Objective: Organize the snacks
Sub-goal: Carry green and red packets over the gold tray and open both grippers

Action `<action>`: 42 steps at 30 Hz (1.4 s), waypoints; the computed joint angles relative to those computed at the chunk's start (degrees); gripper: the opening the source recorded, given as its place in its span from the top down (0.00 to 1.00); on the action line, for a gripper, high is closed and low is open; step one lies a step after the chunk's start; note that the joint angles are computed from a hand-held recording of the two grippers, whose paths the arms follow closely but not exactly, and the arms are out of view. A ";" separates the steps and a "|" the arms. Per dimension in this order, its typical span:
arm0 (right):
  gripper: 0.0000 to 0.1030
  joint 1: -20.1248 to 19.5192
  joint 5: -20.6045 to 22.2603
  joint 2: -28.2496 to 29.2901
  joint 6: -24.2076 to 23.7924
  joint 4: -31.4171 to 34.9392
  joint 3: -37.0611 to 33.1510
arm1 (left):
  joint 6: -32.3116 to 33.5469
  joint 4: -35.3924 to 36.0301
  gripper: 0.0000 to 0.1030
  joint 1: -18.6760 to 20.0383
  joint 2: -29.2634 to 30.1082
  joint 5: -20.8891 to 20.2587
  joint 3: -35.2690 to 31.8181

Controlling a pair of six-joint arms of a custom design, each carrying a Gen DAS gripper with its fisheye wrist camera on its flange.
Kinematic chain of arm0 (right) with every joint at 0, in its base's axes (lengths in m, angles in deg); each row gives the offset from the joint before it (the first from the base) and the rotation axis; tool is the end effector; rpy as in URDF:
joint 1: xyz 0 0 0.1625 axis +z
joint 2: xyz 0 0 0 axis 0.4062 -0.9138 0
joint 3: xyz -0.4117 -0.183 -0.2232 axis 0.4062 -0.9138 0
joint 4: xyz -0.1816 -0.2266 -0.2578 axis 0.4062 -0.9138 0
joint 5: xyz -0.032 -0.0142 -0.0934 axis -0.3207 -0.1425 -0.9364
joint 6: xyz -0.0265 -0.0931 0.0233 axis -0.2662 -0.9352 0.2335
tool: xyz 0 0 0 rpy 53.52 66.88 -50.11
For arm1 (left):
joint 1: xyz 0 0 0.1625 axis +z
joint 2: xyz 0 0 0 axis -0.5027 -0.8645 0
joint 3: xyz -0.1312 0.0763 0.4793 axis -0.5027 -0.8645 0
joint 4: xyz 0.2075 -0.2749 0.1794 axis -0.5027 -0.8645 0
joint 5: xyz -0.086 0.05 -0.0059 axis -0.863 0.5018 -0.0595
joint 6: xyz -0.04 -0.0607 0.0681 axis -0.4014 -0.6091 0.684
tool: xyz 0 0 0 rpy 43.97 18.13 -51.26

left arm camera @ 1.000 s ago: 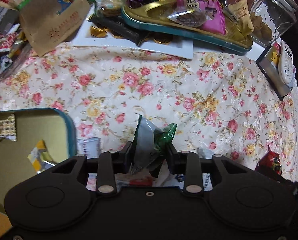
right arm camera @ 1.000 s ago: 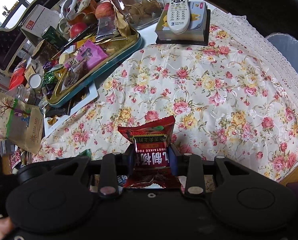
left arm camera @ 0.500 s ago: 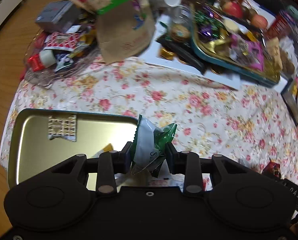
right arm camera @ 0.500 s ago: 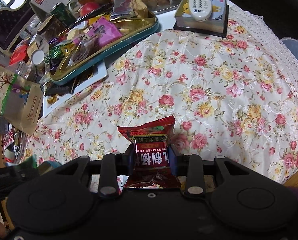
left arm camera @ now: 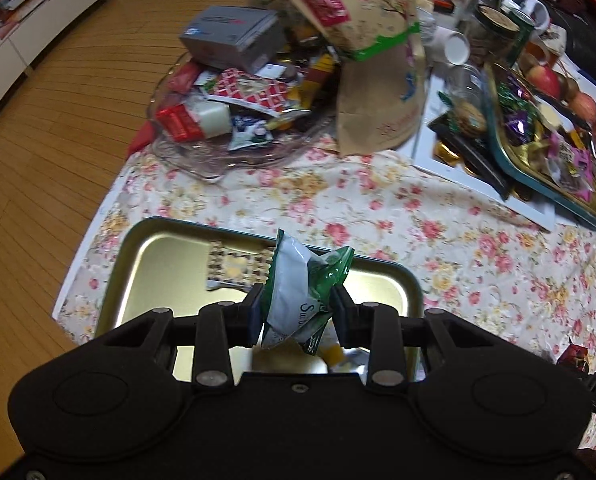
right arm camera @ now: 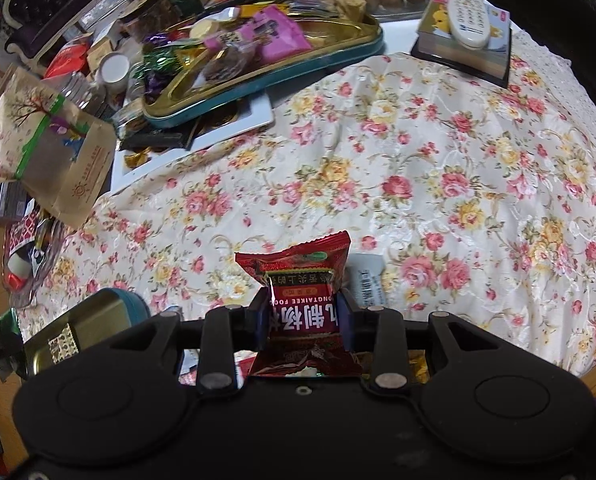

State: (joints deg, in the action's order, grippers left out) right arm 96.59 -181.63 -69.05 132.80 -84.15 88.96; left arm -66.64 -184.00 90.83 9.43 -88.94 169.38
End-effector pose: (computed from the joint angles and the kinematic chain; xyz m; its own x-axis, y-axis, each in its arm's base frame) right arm 0.3632 -0.5029 0.1003 -0.6074 0.7523 0.2552 0.3959 0.5653 -0.7237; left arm -0.1424 -0.6672 0.3695 -0.6862 0.2299 -0.6901 0.4141 0.9035 -0.1108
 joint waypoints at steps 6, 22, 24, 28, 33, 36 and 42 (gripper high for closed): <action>0.65 0.71 -0.08 2.59 -3.85 0.79 -4.14 | 0.91 -0.53 0.58 1.87 -1.19 0.49 -1.59; 0.65 1.67 2.29 8.84 -12.13 1.73 -13.69 | 2.23 2.65 0.57 4.65 -2.40 0.00 -4.92; 0.65 1.67 2.69 9.43 -12.99 1.45 -14.47 | 3.43 1.05 0.57 4.55 -2.77 -0.36 -4.37; 0.65 1.75 3.51 10.04 -14.16 1.19 -15.45 | 3.12 0.70 0.56 4.58 -2.72 0.36 -4.14; 0.65 1.92 4.88 10.48 -15.50 0.26 -16.02 | 0.53 4.42 0.56 4.85 -2.12 0.59 -5.13; 0.65 2.34 5.72 10.99 -16.97 -0.53 -16.67 | 0.07 6.31 0.57 4.86 -1.91 -0.07 -5.29; 0.65 3.09 8.87 12.64 -20.48 -0.49 -18.85 | 0.81 7.68 0.57 4.39 -1.88 -0.69 -4.56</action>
State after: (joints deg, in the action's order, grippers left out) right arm 99.68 -172.76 -56.41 112.32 -84.64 70.11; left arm -65.83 -176.33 95.22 7.55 -89.63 164.81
